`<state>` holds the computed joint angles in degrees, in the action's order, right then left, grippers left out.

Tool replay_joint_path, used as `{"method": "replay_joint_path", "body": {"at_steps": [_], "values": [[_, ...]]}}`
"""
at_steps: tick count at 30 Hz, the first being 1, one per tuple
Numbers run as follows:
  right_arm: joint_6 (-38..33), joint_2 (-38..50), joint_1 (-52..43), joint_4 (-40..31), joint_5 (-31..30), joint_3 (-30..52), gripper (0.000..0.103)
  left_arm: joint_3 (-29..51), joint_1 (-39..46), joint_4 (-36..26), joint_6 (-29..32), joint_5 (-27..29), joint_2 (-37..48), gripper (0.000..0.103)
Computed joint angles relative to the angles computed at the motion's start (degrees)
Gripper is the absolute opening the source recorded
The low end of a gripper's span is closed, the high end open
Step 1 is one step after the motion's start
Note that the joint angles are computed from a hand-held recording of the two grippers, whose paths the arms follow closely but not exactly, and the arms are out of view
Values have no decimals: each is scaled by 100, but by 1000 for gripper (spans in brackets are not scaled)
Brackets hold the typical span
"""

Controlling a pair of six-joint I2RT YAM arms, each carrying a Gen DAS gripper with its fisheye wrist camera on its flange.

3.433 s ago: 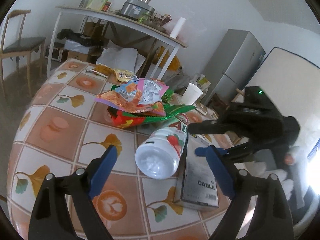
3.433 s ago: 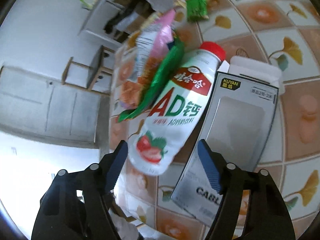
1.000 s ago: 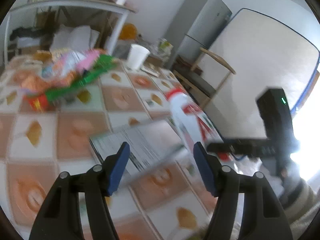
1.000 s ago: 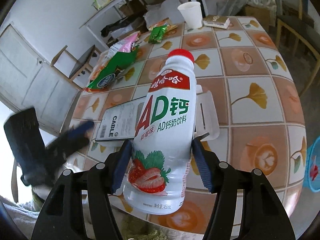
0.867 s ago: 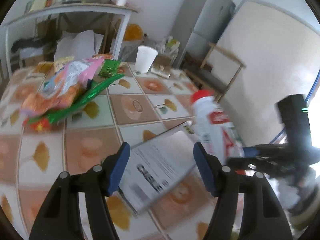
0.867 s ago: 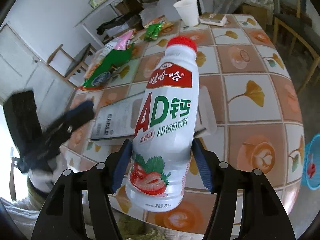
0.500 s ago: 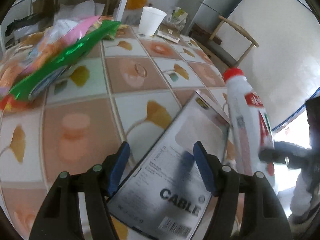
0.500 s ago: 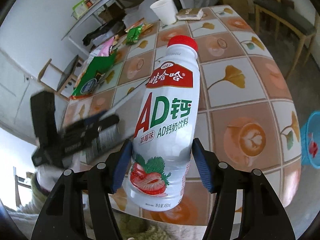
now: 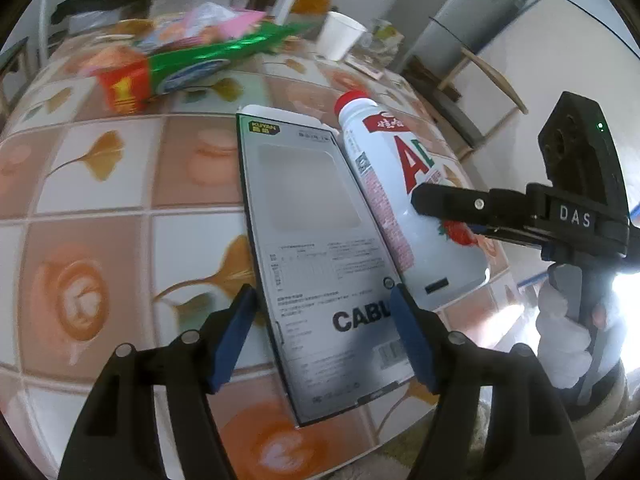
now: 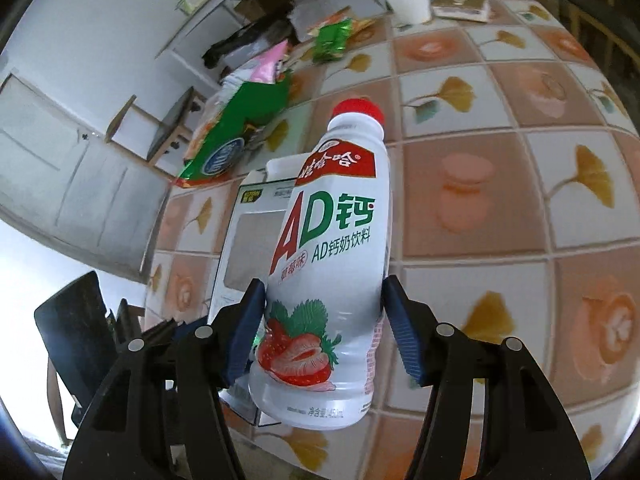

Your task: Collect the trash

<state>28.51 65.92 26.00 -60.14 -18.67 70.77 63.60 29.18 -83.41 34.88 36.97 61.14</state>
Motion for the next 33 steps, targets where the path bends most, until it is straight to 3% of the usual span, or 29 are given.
{"method": "replay_joint_path", "body": {"at_steps": [4,10,14,16,20,26,29,31,33], "values": [[32,9,77,-129,161,112,57,12,163,34,-80,-85,-43,78],[-62,-404,-350,-738,475,114,58,106,-377,697,-1206,-367,-46,92],[-80,-726,-818,-918,292,-107,60,191,-1001,1099,-1880,-785,-88,94],[-76,-864,-1038,-945,152,-239,65,184,-1397,1288,-2222,-1091,-121,95],[-61,-944,-1175,-930,60,-351,71,31,-2306,1681,-2745,-1900,-251,96],[-45,-923,-961,-965,381,-324,73,-333,-2845,2088,-2885,-2657,-272,96],[-137,-985,-962,-1000,383,-357,62,-483,-2747,2252,-2679,-2608,-403,94],[-226,-1034,-1093,-1058,229,-400,62,-527,-2581,2247,-2503,-2438,-474,84],[-311,-1095,-1207,-1185,130,-397,62,-511,-2399,2134,-2279,-2288,-515,84]]}}
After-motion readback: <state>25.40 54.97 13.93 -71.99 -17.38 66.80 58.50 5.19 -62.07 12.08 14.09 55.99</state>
